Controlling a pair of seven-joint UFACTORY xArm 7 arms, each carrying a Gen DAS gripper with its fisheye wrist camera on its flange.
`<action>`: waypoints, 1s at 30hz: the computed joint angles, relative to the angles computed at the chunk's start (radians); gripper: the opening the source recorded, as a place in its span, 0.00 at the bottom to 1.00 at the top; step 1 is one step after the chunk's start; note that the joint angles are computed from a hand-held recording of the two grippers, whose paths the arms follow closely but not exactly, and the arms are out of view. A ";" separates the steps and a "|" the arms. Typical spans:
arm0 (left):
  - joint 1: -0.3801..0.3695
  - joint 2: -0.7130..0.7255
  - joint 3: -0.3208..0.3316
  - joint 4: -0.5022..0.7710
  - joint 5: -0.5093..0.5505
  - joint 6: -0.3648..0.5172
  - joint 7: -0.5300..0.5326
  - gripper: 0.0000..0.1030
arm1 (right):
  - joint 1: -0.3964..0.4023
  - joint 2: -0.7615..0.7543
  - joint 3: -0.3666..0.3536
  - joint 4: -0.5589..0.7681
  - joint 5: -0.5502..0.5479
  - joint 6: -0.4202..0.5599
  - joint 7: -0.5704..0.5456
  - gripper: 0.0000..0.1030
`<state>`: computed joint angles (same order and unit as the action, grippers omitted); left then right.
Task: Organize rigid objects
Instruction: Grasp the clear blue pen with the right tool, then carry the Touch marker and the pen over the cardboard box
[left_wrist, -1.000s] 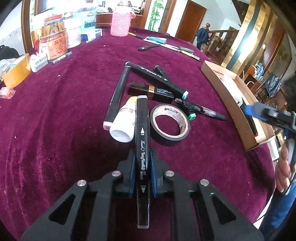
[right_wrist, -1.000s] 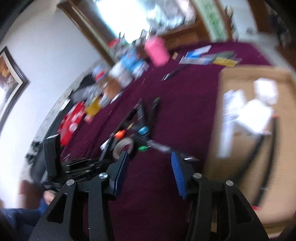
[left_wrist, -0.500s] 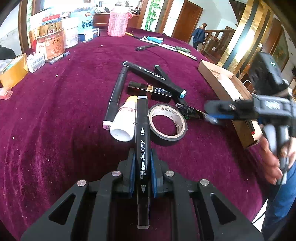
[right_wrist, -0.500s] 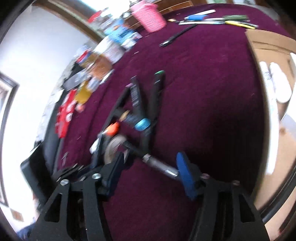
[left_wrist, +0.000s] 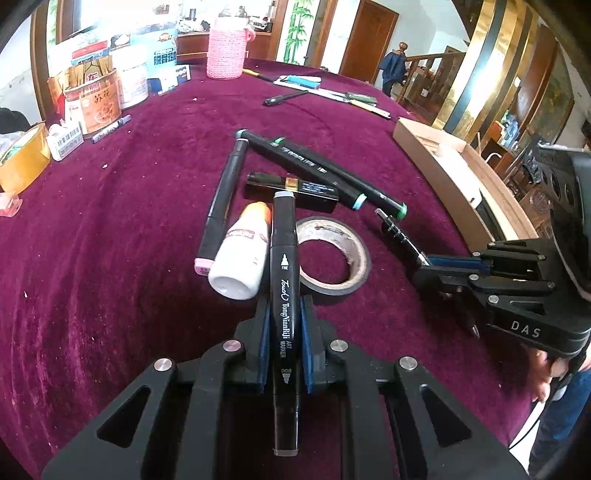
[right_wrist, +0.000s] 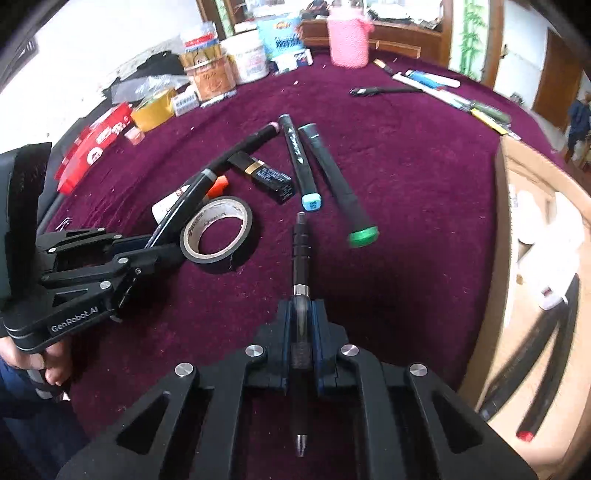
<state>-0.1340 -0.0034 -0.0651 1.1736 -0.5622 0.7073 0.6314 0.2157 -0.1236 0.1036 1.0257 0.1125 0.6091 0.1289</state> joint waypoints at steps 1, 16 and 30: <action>0.000 -0.005 0.000 -0.003 -0.010 -0.003 0.006 0.11 | 0.004 -0.016 -0.003 -0.018 0.030 -0.017 -0.005 0.09; -0.044 -0.076 0.014 -0.050 -0.066 -0.112 0.057 0.11 | 0.057 -0.098 -0.036 -0.143 0.197 -0.305 -0.012 0.09; -0.077 -0.080 -0.002 -0.019 -0.078 -0.107 0.072 0.11 | 0.072 -0.151 -0.083 -0.200 0.275 -0.349 -0.027 0.09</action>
<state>-0.2108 -0.0833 -0.0670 1.1542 -0.6404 0.6003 0.7034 0.2878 -0.2745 0.0203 0.8256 0.3877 0.2600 0.1022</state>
